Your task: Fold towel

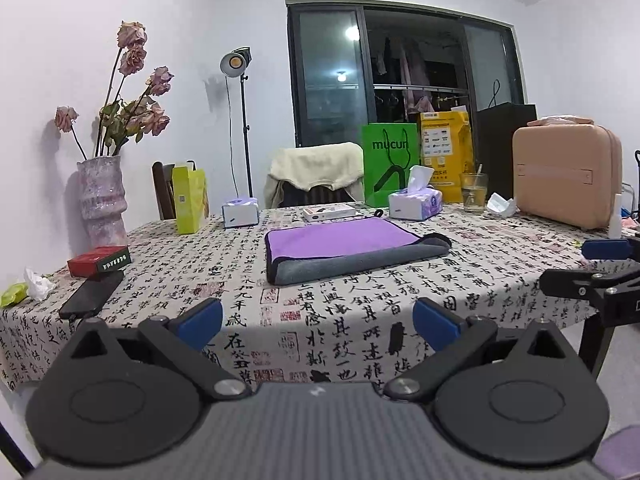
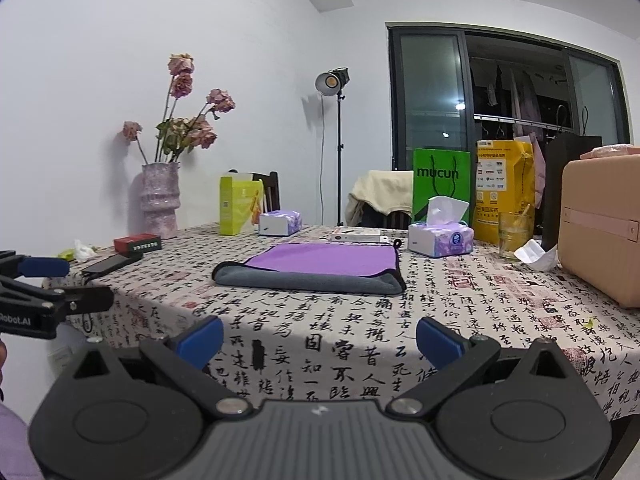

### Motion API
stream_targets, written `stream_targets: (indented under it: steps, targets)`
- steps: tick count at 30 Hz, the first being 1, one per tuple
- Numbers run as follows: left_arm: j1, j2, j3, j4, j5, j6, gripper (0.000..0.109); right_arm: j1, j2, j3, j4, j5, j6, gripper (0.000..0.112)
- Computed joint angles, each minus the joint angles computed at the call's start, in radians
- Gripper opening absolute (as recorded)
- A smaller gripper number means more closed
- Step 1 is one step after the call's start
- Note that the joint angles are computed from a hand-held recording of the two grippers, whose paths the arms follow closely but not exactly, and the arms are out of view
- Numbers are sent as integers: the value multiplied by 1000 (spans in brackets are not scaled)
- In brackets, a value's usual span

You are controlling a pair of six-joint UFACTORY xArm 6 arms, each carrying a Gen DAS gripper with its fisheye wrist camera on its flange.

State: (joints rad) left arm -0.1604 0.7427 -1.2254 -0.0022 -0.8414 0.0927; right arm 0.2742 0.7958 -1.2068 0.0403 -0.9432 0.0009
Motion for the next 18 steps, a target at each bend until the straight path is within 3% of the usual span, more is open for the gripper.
stream_targets:
  steps: [18]
  targets:
    - [-13,123,-287,-96,206,63,103,-66,94,-228,-74,172,72,103]
